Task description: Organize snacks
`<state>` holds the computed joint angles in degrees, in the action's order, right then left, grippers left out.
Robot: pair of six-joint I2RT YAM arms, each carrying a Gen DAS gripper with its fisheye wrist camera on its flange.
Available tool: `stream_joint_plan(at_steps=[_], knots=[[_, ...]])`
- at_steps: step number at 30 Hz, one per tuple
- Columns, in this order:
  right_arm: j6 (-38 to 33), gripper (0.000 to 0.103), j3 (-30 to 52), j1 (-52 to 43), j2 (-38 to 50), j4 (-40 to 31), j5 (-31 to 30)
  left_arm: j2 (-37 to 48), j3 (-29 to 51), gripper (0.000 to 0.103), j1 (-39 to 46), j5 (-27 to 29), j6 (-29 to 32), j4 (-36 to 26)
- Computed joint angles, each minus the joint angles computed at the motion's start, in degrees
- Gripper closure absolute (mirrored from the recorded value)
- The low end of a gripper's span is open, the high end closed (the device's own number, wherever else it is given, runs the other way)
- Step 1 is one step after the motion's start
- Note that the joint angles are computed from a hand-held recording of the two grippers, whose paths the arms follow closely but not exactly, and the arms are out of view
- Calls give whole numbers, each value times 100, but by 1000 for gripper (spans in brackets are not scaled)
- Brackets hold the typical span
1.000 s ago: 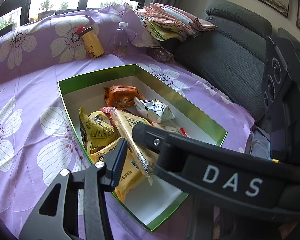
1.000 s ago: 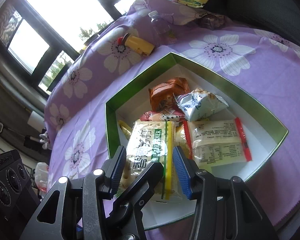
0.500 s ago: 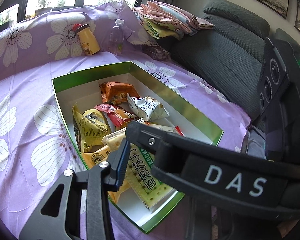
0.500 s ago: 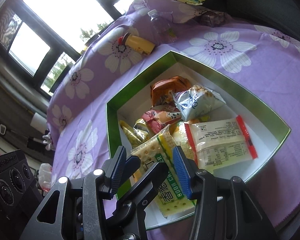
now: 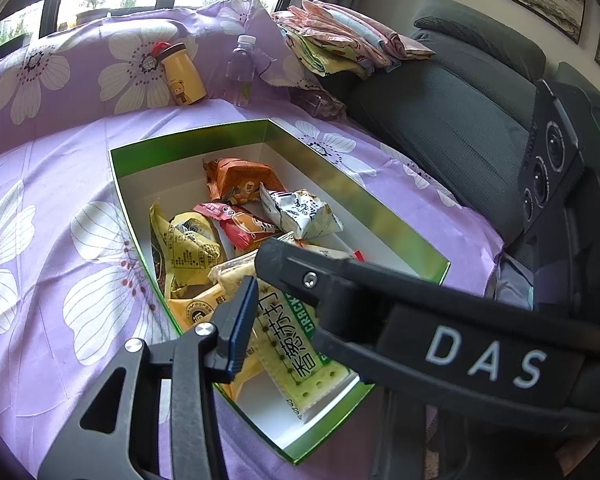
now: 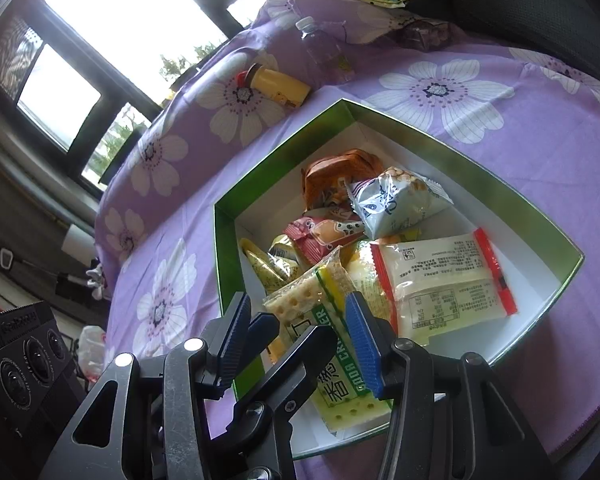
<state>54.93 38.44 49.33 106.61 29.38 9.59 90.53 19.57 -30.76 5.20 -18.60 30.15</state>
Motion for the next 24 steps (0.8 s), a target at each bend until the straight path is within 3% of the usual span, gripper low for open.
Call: stream_joint_plan(at_steps=[4,17,24], knots=[[-22,51,-85,-18,-39,140,-44,-137,-47,60,31,100,-31,-57],[-48,51,-286,96,-304,247,209,-923,-264,41,-285,-781,106,-478],[-74,51,-369,203,-491,253,362,-1316,-417,31,-319,-968,58,-612]])
